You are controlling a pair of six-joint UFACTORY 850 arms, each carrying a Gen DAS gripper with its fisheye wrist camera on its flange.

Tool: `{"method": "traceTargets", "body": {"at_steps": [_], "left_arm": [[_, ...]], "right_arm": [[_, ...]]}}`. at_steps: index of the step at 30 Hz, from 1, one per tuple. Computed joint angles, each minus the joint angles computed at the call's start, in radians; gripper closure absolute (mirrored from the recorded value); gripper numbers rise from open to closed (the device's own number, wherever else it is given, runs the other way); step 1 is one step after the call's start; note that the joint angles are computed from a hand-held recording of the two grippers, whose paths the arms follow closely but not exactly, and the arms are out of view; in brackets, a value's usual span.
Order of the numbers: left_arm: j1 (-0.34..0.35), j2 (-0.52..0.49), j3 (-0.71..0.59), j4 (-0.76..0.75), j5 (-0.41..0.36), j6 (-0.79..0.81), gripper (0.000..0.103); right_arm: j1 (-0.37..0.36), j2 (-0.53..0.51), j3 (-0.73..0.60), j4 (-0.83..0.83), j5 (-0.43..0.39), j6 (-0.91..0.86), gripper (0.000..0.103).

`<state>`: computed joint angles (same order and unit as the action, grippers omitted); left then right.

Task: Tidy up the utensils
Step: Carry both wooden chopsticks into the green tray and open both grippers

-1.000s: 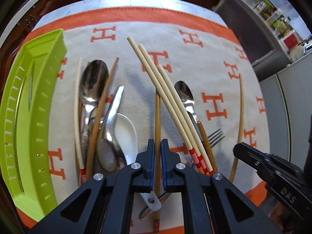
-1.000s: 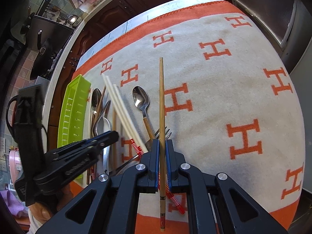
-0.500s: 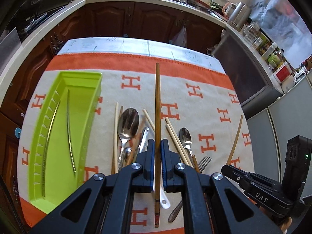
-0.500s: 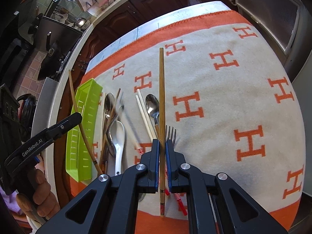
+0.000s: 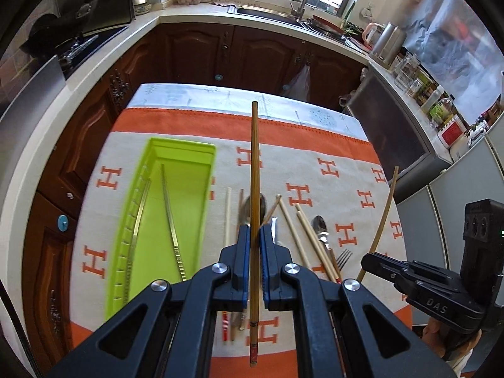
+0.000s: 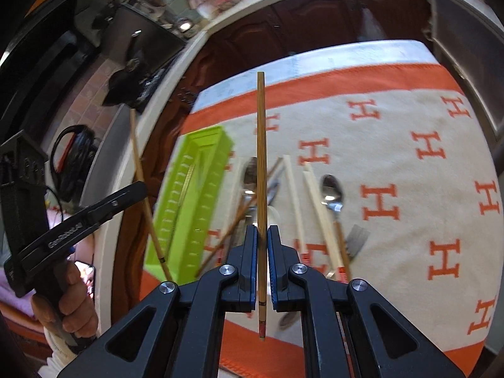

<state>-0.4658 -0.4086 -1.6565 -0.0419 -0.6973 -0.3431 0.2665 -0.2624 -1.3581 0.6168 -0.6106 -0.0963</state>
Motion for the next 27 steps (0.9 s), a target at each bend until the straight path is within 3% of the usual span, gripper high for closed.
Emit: {"method": "traceTargets", "body": {"at_steps": [8,15,22,27], "left_arm": [[0.069,0.034,0.043,0.135,-0.017,-0.053,0.099],[0.121,-0.025,0.061,0.124,-0.002,-0.053,0.099],[0.124,-0.085,0.059,0.142,0.004,-0.074,0.099],[0.108,-0.08,0.066,0.23,0.027,-0.123,0.083]], "right_arm": [[0.095,-0.113,-0.205,0.061,-0.06,-0.012,0.097],[0.162,-0.346,-0.491,0.02,-0.15,0.114,0.097],[0.197,-0.547,-0.723,-0.094,-0.23,0.254,0.097],[0.197,-0.616,-0.793,-0.151,-0.242,0.325,0.096]]}}
